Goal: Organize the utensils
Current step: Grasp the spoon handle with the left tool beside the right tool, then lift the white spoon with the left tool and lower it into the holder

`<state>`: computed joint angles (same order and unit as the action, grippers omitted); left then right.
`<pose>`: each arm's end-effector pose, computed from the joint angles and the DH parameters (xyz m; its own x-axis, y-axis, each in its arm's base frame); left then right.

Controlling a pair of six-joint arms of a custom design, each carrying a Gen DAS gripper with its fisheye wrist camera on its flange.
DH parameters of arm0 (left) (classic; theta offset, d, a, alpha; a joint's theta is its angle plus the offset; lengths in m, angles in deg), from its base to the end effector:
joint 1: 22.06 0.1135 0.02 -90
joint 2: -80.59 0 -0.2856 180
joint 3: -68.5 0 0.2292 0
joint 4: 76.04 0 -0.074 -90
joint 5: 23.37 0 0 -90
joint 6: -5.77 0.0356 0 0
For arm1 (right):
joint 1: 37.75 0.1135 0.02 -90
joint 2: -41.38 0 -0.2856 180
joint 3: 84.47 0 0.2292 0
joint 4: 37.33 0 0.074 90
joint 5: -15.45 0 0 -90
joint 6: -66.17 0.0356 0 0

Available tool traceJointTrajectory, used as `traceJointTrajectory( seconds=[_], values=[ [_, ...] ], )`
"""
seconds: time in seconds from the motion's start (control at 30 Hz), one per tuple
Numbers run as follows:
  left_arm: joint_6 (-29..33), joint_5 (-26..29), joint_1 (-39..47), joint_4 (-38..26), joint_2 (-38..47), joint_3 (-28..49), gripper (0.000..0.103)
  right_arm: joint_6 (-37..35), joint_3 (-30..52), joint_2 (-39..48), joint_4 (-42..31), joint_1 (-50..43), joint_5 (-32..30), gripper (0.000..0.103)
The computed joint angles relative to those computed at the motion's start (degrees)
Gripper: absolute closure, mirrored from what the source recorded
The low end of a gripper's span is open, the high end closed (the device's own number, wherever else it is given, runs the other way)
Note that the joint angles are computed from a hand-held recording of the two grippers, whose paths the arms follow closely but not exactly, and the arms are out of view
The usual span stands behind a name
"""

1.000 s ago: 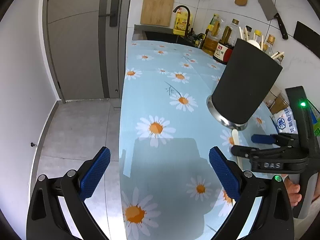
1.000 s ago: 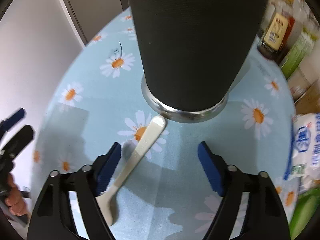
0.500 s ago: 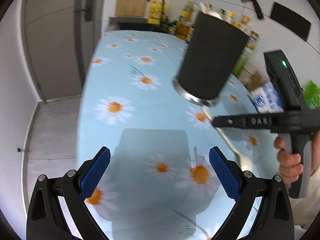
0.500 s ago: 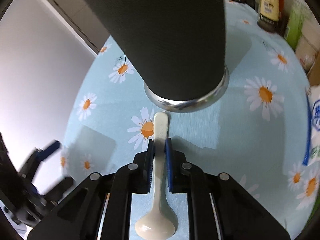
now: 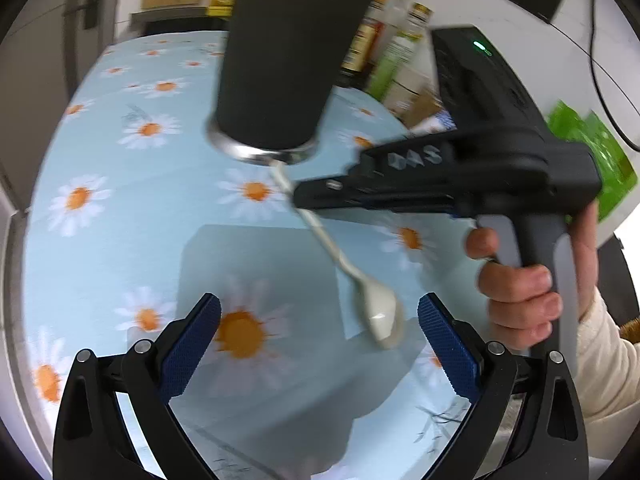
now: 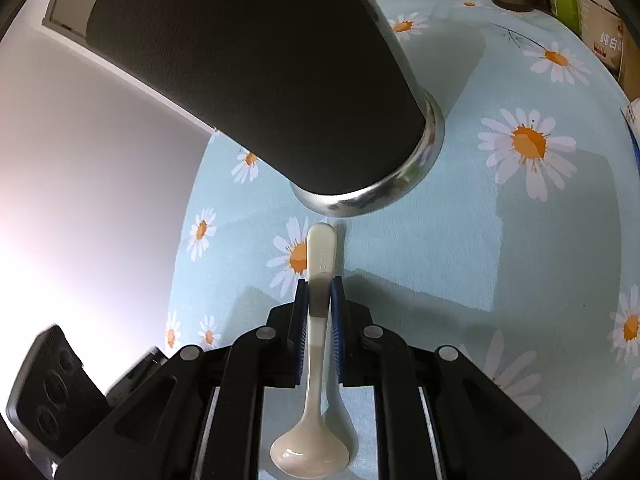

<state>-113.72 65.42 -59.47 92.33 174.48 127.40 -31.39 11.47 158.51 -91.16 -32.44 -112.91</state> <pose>0.2407 -0.1831 0.1874 -0.7958 -0.0109 -0.6054 0.2345 0.9163 -0.3247 0.3866 0.0581 0.1864 -0.9229 -0.1894 -0.3351 -0.3568 0.7475 0.5603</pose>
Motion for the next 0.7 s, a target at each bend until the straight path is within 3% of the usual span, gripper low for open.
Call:
traceJointTrajectory(
  seconds=[0.07, 0.13, 0.2, 0.27, 0.43, 0.5, 0.63, 0.7],
  values=[
    [0.48, 2.41, -0.20, 0.54, 1.64, 1.19, 0.012, 0.96, 0.16, 0.04, 0.38, 0.28, -0.27, 0.090],
    [0.99, 4.84, -0.03, 0.44, 3.19, 2.37, 0.034, 1.89, 0.83, 0.60, 0.19, 0.30, -1.59, 0.090],
    [1.73, 4.26, -0.43, -0.68, 4.37, 3.70, 0.068, 2.67, 1.12, 0.92, 0.32, 0.22, -2.18, 0.090],
    [2.21, 8.49, 0.34, 0.66, 4.55, 3.44, 0.082, 1.55, 1.68, 1.56, -0.78, -0.71, -2.39, 0.090],
    [5.49, 6.35, -1.18, -3.62, 4.01, 5.37, 0.084, -2.94, 4.25, 3.11, -6.45, -3.71, -5.58, 0.090],
    [7.02, 6.04, -1.90, -5.43, 4.13, 6.71, 0.095, -4.13, 4.91, 3.12, -7.62, -4.05, -5.49, 0.089],
    [10.08, 0.55, -4.77, -11.40, 4.94, 10.59, 0.095, -5.32, 4.88, 2.54, -7.55, -3.11, -4.02, 0.083],
    [10.28, 0.19, -4.90, -12.03, 5.10, 11.04, 0.095, -4.74, 4.52, 2.50, -6.83, -2.49, -3.27, 0.088]
  ],
)
